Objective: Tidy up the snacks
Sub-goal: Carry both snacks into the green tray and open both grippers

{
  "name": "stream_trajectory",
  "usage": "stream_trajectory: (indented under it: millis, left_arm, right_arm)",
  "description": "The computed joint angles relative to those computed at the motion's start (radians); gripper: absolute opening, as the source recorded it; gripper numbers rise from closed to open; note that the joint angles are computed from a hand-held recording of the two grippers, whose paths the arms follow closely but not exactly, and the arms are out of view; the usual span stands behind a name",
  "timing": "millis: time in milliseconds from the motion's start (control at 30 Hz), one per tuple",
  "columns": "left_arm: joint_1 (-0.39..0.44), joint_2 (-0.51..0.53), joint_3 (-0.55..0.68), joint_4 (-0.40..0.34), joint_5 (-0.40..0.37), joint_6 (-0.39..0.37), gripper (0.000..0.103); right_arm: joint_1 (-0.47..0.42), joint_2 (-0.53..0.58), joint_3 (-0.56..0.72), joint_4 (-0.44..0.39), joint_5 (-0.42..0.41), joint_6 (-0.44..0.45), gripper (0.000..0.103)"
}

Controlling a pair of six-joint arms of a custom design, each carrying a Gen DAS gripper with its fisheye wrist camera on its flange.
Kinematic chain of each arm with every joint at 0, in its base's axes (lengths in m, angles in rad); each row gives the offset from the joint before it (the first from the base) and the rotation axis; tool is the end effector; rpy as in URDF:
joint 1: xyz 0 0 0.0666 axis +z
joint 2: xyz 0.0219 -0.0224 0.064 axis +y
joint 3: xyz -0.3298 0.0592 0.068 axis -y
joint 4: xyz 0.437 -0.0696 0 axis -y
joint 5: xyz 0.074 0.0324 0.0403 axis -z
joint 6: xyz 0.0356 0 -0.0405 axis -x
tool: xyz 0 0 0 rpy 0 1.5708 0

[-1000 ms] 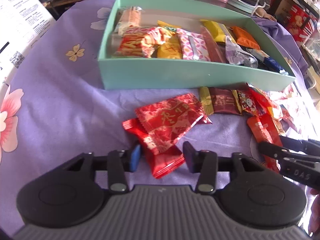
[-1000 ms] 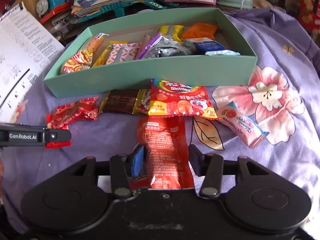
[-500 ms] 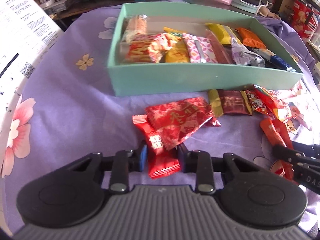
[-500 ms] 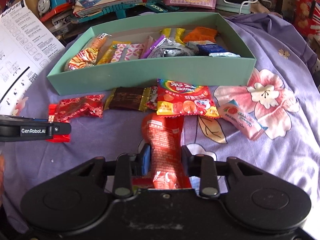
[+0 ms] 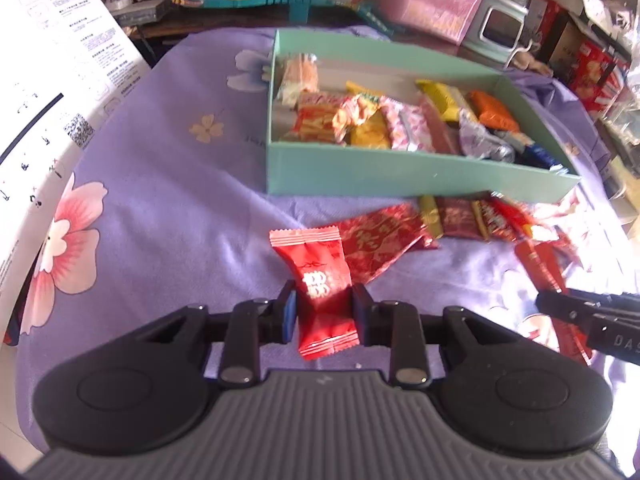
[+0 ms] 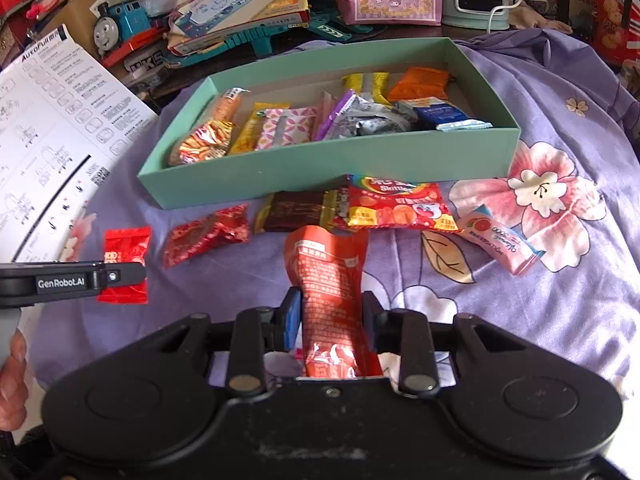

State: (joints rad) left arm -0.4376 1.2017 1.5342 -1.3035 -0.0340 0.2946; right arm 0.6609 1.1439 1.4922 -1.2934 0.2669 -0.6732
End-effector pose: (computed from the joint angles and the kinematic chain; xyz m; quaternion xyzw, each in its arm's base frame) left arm 0.3999 -0.1862 0.5148 0.0632 0.9531 -0.0906 0.2816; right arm 0.3386 0.2509 0.5202 0.0467 0.9427 0.0893 0.3180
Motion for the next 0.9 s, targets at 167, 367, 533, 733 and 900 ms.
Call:
stream_trajectory:
  millis: [167, 367, 533, 733, 900]
  left_arm:
    - [0.003, 0.002, 0.034, 0.013, 0.025, -0.01, 0.028]
    - [0.021, 0.069, 0.131, 0.024, 0.053, -0.038, 0.028]
    - [0.038, 0.198, 0.294, 0.033, 0.064, -0.084, 0.028]
    - [0.052, 0.455, 0.611, -0.03, 0.066, -0.128, 0.028]
    - [0.072, 0.701, 0.921, -0.137, 0.075, -0.138, 0.028]
  right_arm:
    - [0.005, 0.019, 0.054, 0.009, -0.007, 0.016, 0.031]
    - [-0.036, 0.094, 0.162, 0.009, -0.014, 0.07, 0.031]
    - [-0.098, 0.208, 0.3, 0.01, -0.041, 0.114, 0.031]
    - [-0.171, 0.416, 0.55, -0.022, -0.081, 0.153, 0.031]
    - [-0.219, 0.635, 0.818, -0.091, -0.116, 0.196, 0.031]
